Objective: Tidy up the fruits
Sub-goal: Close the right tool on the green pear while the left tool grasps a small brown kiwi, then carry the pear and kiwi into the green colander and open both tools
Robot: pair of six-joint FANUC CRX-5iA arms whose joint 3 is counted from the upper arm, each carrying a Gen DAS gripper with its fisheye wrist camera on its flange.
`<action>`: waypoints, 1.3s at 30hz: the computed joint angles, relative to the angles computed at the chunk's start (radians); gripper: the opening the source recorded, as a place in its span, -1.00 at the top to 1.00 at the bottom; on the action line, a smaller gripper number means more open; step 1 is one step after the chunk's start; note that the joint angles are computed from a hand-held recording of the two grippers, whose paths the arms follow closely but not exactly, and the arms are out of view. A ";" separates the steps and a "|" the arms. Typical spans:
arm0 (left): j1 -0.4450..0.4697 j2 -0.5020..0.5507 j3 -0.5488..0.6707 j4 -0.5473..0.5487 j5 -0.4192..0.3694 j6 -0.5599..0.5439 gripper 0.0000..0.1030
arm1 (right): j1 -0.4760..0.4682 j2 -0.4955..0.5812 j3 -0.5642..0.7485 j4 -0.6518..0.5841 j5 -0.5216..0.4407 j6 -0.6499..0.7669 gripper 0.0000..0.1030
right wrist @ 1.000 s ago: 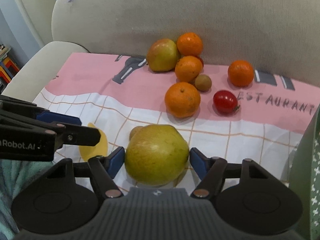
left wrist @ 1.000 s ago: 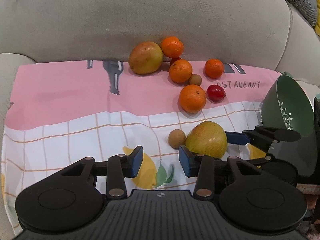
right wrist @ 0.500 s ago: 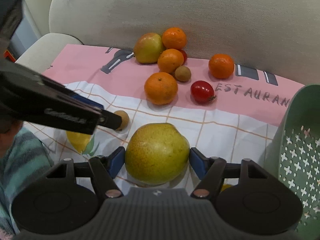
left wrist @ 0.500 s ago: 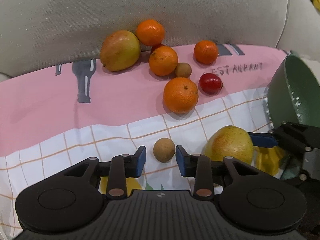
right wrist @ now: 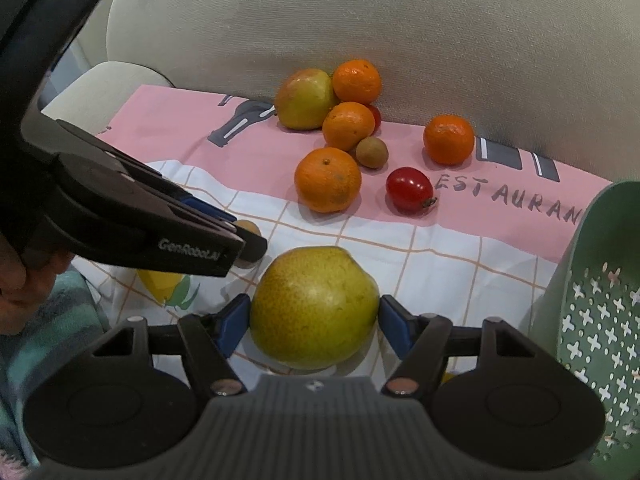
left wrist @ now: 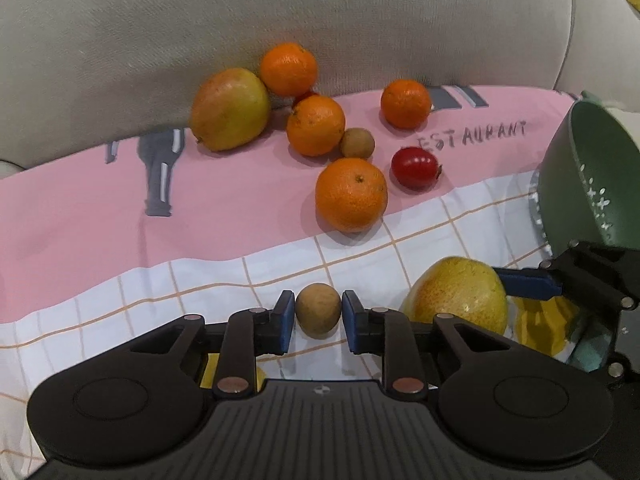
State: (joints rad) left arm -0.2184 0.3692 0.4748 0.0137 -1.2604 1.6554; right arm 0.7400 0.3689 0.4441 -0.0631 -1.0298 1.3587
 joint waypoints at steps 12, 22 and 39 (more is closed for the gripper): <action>-0.048 -0.129 -0.052 -0.017 0.042 0.126 0.46 | 0.007 -0.123 -0.100 0.021 0.059 0.004 -0.30; -0.142 -0.141 -0.001 -0.018 0.111 0.124 0.46 | -0.015 -0.288 -0.259 0.165 0.116 -0.115 -0.30; -0.245 0.070 0.228 0.085 0.102 -0.011 0.46 | -0.136 -0.303 -0.229 0.179 -0.054 0.064 -0.30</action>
